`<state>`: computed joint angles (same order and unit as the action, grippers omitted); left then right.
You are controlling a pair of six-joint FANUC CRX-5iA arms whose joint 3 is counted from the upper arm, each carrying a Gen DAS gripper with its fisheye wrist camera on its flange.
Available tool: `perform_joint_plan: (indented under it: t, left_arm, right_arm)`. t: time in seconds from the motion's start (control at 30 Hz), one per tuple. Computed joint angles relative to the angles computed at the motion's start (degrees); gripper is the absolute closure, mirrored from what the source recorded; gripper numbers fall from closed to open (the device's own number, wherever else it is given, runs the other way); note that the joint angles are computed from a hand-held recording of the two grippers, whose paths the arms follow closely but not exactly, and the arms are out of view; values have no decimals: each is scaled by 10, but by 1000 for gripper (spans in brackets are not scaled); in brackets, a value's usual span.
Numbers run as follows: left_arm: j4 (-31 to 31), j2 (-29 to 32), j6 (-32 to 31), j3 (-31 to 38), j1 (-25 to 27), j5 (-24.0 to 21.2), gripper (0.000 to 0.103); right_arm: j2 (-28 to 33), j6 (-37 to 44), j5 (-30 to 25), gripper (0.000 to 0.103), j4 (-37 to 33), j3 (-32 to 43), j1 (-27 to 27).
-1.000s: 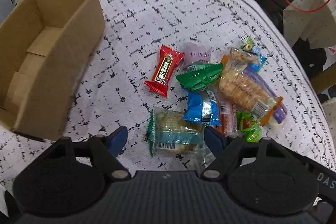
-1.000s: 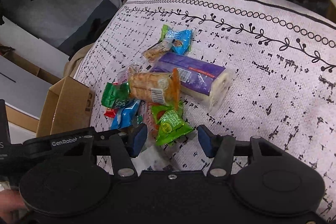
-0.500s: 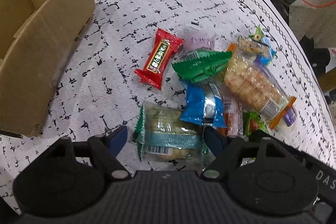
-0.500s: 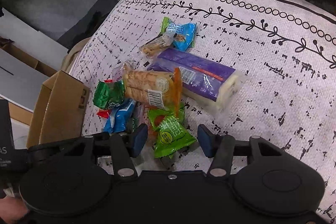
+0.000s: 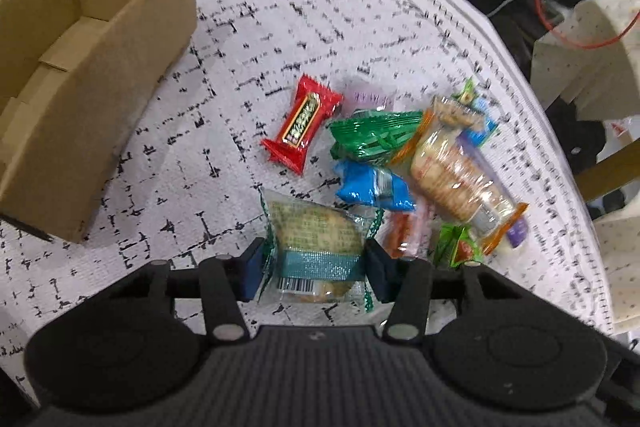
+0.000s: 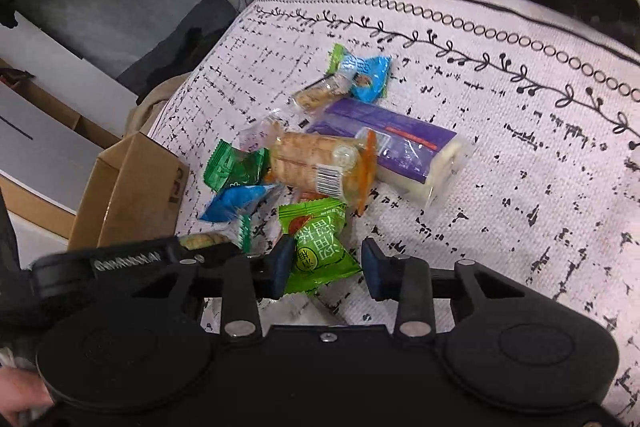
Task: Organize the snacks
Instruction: 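Grasp green-wrapped cake with left gripper while right gripper grasps green candy, then carry both snacks over the cardboard box and open both grippers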
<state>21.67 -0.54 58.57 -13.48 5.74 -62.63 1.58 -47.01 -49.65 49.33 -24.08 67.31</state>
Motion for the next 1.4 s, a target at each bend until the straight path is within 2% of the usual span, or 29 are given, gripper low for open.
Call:
perform_joint_plan:
  t: [0.27,0.33,0.8,1.07,1.4]
  left_arm:
    - [73,-24,-51,-14,38,-20,52]
    - [85,-30,-62,-17,47,-23,52]
    - [178,-27,-98,0,117,-56,52]
    - [209,-16,-105,10,143,-71,52]
    - [235,6,-86,32,168,-68,52]
  right_arm:
    - [26,26,-95,69,-18,67,29]
    - [33,32,-108,79,-22,83,32]
    - [90,98,-196,80,-22,201,42]
    - [131,146,-211,80,-22,272,34]
    - [188,208,-200,80,-18,359,13]
